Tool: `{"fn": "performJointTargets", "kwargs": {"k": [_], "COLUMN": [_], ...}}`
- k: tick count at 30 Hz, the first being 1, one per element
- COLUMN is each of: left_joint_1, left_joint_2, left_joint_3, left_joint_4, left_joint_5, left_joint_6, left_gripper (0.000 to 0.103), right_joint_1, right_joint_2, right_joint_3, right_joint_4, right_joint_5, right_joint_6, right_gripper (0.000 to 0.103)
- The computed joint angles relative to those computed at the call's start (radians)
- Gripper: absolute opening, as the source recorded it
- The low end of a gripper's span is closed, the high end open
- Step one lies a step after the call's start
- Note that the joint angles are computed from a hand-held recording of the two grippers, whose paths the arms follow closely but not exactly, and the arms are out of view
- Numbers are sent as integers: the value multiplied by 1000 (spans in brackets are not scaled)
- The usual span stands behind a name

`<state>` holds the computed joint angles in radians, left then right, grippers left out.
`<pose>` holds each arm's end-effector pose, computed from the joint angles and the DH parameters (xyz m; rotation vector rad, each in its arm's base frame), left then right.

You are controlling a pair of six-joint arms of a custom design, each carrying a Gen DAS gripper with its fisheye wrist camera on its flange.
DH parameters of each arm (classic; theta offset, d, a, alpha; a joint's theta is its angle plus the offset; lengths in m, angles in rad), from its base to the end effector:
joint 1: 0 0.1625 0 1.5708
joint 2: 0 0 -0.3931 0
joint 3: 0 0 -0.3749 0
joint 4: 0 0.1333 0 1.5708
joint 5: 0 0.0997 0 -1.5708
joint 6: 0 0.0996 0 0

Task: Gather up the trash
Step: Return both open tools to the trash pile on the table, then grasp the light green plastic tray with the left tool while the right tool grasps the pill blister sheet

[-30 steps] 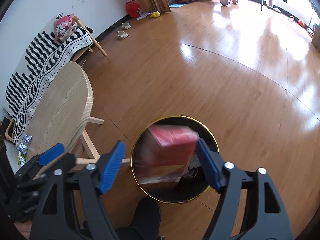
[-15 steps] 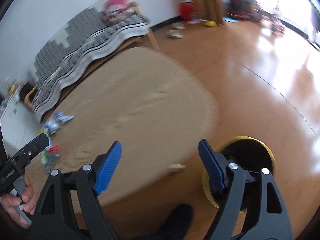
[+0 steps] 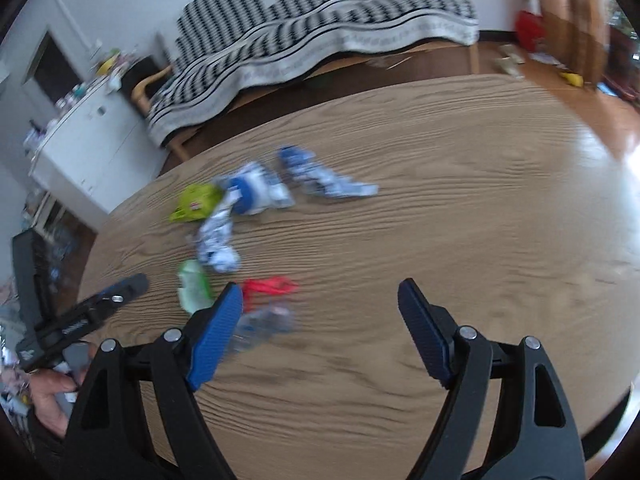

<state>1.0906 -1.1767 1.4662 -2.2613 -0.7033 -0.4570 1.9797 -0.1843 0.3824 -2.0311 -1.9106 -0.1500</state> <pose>-0.1041 -0.6529 0.3981 -0.1962 2.3796 -0.9283 0.4396 -0.7627 0.0959 0.7134 -2.7165 0.4293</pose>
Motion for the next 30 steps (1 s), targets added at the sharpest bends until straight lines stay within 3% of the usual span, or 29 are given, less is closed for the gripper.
{"fn": "performJointTargets", "kwargs": {"k": [3,6,15,17,19,20,27,30], "left_joint_1": [13,39,42,41,34,34,20,9], "left_joint_2": [21,50,150,157,158,153,93,74], "left_joint_3": [-5,-39,-122,-118,-115,-113,-55,-34], "left_joint_4": [31,34,83,67,68,73,20,5], "left_joint_5": [37,-13,25,41,54,56,120,162], "left_joint_6": [5,-6,-43,-30,-9,-15,-7,8], "left_gripper": [85,85,84,76,46,41,35,35], "right_joint_1": [0,-6,-26,-29,-30,-31,-22,-5], "right_joint_2": [33,58,-26,-33,-31,-29,57,115], "right_joint_3": [-24,-53,115,125,120,117,-18,-96], "right_joint_4": [31,74,6,11,27,37,174,207], "right_joint_5": [21,22,25,32,51,66,127,99], "right_joint_6": [16,40,44,48,65,74,143,168], "right_gripper": [77,77,77,77,77,77,77,77]}}
